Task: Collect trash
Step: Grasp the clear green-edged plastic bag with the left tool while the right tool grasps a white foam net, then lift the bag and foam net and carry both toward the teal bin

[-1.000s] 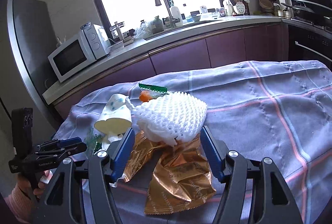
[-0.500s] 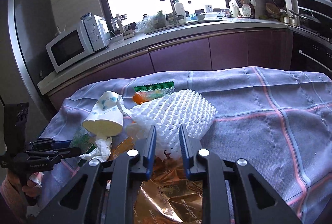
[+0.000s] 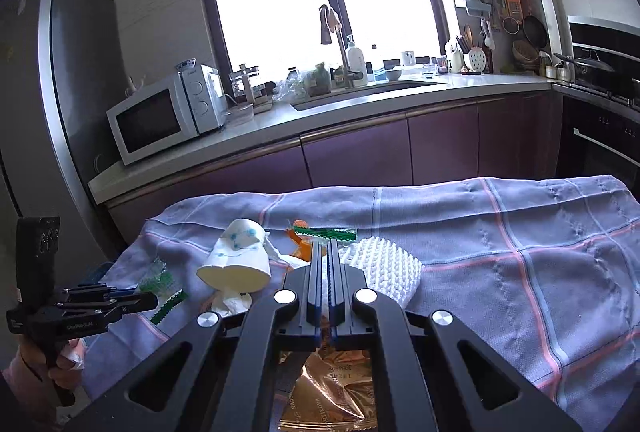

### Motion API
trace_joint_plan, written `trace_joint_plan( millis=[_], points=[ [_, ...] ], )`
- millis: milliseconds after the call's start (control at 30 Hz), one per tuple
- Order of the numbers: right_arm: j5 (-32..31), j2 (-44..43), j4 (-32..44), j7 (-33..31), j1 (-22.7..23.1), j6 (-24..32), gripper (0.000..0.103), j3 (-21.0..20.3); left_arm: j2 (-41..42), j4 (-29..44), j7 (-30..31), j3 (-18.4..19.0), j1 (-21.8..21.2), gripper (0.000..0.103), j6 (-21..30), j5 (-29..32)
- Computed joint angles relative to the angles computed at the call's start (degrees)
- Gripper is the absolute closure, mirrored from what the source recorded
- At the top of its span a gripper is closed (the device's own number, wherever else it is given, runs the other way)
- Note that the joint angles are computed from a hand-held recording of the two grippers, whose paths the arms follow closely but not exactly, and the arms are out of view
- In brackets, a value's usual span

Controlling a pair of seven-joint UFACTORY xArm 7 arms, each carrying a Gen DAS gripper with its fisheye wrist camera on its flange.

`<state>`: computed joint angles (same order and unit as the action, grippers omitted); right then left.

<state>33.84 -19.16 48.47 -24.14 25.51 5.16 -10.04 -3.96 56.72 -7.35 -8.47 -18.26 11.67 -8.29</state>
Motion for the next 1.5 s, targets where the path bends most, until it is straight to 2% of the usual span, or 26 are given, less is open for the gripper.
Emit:
trace_joint_plan(
  millis=[100,167,200,233,367,467,500,533,633,833,900,967,1033,1067,1200,1333,1367,1433,1500],
  points=[
    [-5.01,0.37,0.33,4.39,-4.99,1.44,0.1,4.3,-3.17,-2.71,2.81,1.02,-0.46,0.084,-1.03,-3.22],
    [-5.25,1.41,0.96,5.1,-4.99,3.0,0.083,3.83,-4.86,-4.27,3.11,1.51,-0.34,0.084,-1.48,-3.37],
    [-8.14,2.32,1.12,7.65,-7.69,3.59,0.069,5.93,-5.58,-4.92,4.16,2.23,-0.77,0.084,-1.51,-4.5],
    [-11.81,3.08,0.85,11.01,-11.17,3.03,0.065,8.79,-6.16,-5.46,4.12,2.41,-0.62,0.084,-1.44,-4.6],
    [-18.49,6.02,1.67,16.67,-15.17,5.61,0.062,11.41,-7.9,-7.35,5.6,3.98,-1.14,0.084,-1.06,-6.89],
    [-21.0,7.17,1.74,18.41,-15.86,5.46,0.063,11.76,-8.56,-8.26,5.8,4.4,-0.98,0.084,-0.7,-7.41],
    [-20.57,7.34,1.8,18.18,-15.44,5.4,0.07,11.31,-8.66,-8.48,5.56,4.28,-0.71,0.084,-0.68,-7.22],
    [-20.31,7.35,1.74,18.04,-15.2,4.99,0.082,11.04,-8.78,-8.69,5.7,4.4,-0.74,0.084,-0.68,-7.39],
    [-21.56,7.15,1.41,19.46,-15.85,3.99,0.095,11.22,-9.05,-9.21,5.76,4.43,-0.63,0.084,-0.81,-7.51],
    [-21.91,6.09,0.55,20.39,-15.6,2.9,0.097,10.34,-9.91,-10.42,4.87,4.57,-0.37,0.084,-0.94,-7.33],
    [-18.15,5.58,0.3,18.09,-13.08,2.99,0.096,7.9,-10.14,-10.71,4.39,4.51,-0.05,0.084,-0.97,-6.94],
    [-11.95,5.39,0.38,14.62,-9.94,3.62,0.087,4.59,-10.26,-10.84,4.4,4.76,-0.14,0.084,-0.85,-7.08],
    [-6.83,5.56,0.68,13.18,-8.93,4.62,0.051,2.81,-10.28,-10.88,4.26,4.79,-0.05,0.084,-0.81,-6.95],
    [-2.09,5.58,0.89,10.36,-7.14,5.08,0.047,0.84,-10.27,-10.93,4.48,4.99,-0.26,0.084,-0.81,-7.21],
    [10.57,7.29,3.54,3.72,-5.86,10.38,0.047,-2.76,-10.02,-10.77,4.41,4.89,-0.23,0.084,-0.68,-7.03],
    [18.38,10.17,6.84,-0.72,-7.29,15.25,0.048,-3.31,-9.55,-10.27,4.17,4.71,-0.09,0.084,-0.58,-6.98],
    [20.86,10.63,7.44,-2.49,-7.58,16.37,0.052,-3.34,-9.51,-10.24,4.09,4.65,-0.03,0.084,-0.57,-6.92],
    [24.47,11.26,8.23,-5.56,-8.41,17.94,0.077,-2.9,-9.5,-10.17,3.93,4.56,0.13,0.084,-0.39,-6.73],
    [27.66,11.09,8.18,-8.24,-9.25,17.61,0.087,-1.88,-9.63,-10.33,3.59,4.41,0.36,0.084,-0.36,-6.41]
  ],
)
